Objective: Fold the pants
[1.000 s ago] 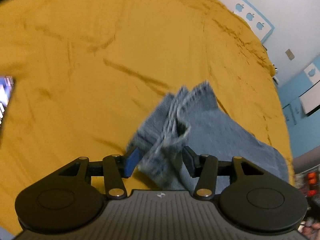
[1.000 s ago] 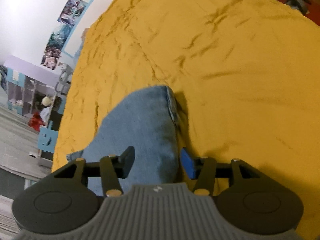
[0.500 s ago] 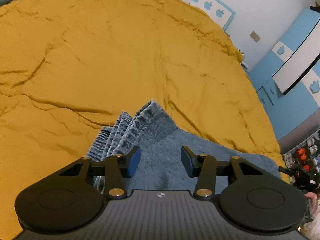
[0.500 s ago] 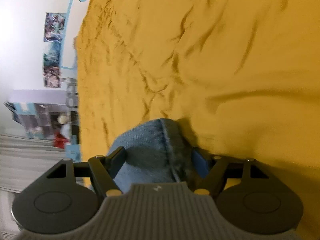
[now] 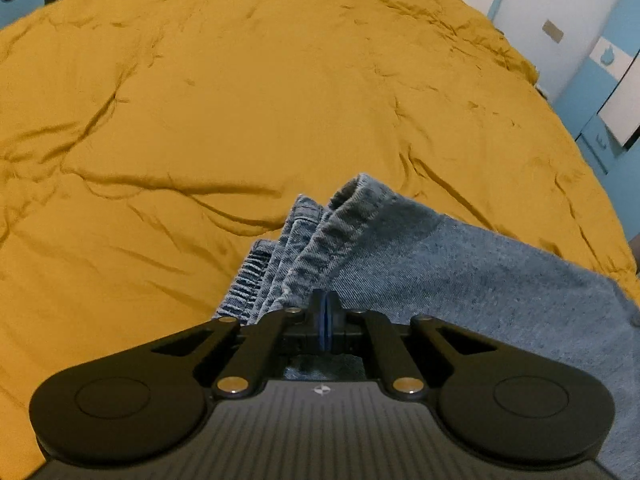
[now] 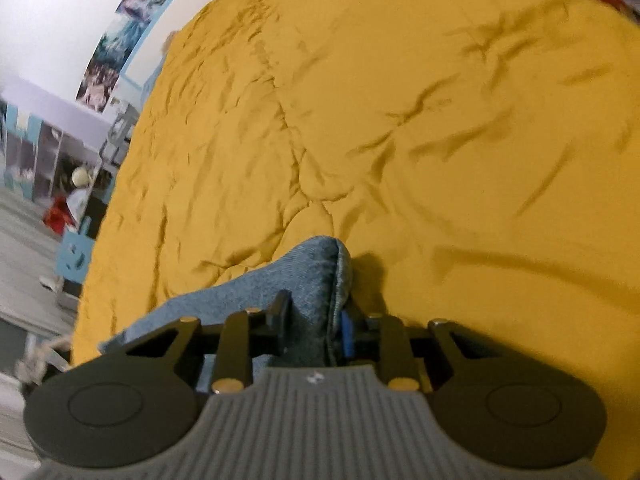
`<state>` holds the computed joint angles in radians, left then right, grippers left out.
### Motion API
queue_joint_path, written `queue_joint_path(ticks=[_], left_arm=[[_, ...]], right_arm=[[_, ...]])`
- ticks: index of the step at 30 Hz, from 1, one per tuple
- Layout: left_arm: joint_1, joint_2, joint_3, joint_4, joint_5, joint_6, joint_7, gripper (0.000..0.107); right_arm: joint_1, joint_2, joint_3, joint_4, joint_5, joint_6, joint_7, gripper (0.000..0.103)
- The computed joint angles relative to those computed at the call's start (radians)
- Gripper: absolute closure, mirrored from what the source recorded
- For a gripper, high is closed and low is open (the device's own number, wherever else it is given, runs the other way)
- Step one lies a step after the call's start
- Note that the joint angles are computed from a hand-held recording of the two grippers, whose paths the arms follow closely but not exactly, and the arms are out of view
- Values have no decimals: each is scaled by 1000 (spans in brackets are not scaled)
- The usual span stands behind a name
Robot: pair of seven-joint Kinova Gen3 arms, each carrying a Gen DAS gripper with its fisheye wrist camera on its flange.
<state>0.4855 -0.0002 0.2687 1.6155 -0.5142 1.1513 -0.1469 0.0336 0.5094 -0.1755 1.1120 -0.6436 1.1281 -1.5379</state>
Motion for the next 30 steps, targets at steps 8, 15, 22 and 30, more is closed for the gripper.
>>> queue_joint_path(ticks=[8,15,22,30], left_arm=[[59,-10,59,-61,-108,38,77,89],[99,8,73,-135,-46,-82,-36,89],[185,94,58,-183,22,-224,-156,89],[275,175,5,-241,105,-205,-253,89]], right_arm=[[124,-107,11,91,-132,99,-11,50],[172,-230,74,166,-185,253,-5,44],[171,-340,154,297,-226,343,-57,49],[166,-468,243,308,-172,431,-71,57]])
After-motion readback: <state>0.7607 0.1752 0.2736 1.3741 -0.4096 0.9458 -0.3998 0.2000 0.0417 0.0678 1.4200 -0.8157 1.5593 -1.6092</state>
